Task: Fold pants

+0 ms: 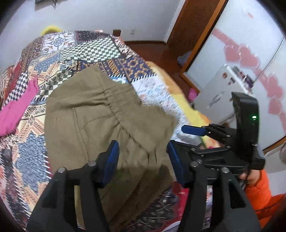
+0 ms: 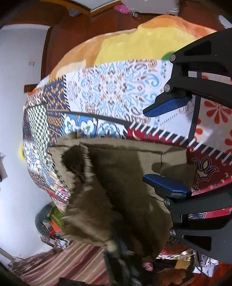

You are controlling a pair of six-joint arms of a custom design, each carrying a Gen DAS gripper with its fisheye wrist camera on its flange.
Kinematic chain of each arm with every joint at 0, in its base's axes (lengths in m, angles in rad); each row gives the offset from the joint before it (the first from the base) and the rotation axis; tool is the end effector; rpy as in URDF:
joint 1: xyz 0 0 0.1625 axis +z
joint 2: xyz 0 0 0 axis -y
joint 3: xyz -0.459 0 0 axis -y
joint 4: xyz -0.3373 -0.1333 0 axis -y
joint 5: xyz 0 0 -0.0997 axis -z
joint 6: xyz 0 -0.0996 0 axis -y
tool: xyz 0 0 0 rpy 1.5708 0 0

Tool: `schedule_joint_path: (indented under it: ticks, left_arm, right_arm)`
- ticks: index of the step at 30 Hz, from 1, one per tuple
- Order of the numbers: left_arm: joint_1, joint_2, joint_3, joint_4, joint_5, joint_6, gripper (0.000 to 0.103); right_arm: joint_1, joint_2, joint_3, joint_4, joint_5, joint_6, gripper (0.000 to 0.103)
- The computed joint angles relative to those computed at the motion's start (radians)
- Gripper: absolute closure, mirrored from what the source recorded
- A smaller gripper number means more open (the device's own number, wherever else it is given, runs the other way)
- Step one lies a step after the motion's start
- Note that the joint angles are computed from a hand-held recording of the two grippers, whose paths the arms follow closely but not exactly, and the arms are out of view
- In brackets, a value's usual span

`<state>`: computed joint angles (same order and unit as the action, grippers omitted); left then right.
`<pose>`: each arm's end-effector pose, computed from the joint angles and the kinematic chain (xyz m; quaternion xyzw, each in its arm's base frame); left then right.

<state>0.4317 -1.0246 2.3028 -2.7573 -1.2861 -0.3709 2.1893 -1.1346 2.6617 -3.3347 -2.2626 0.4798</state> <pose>-0.3197 -0.3248 0.1274 0.3766 0.9144 -0.0641 0.1343 0.2445 -0.2232 0.1904 0.0248 -0.9347 0.2705 0.2292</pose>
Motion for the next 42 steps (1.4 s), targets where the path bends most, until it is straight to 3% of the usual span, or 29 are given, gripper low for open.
schedule_joint_path:
  ticks: [6, 10, 15, 20, 28, 30, 35, 42]
  left_arm:
    - [-0.012, -0.054, 0.003, -0.020, 0.025, 0.000, 0.042]
    - [-0.020, -0.093, 0.023, -0.002, 0.152, 0.018, 0.037]
    - [0.000, -0.121, 0.058, 0.044, 0.255, 0.019, 0.037]
    - [0.040, -0.124, 0.090, 0.079, 0.237, 0.013, 0.037]
    - [0.061, -0.122, 0.135, 0.027, 0.207, 0.017, 0.037]
    - [0.063, -0.129, 0.123, 0.021, 0.223, 0.032, 0.037]
    - [0.087, -0.128, 0.063, 0.010, 0.291, 0.083, 0.037]
    - [0.205, -0.047, -0.061, -0.011, 0.320, 0.165, 0.037]
  right_arm:
    - [0.037, -0.071, -0.024, 0.070, -0.079, 0.023, 0.041]
    - [0.057, -0.077, -0.063, 0.068, -0.109, -0.013, 0.041]
    - [0.062, -0.020, -0.099, -0.036, -0.085, -0.100, 0.041]
    - [0.051, 0.059, -0.116, -0.060, -0.050, -0.126, 0.041]
    - [-0.008, 0.119, -0.038, -0.156, 0.023, -0.062, 0.039]
    - [-0.009, 0.111, -0.040, -0.147, 0.017, -0.064, 0.034]
    - [0.004, 0.084, -0.075, -0.084, -0.020, -0.085, 0.034]
    - [-0.023, 0.062, -0.113, -0.090, -0.061, -0.145, 0.034]
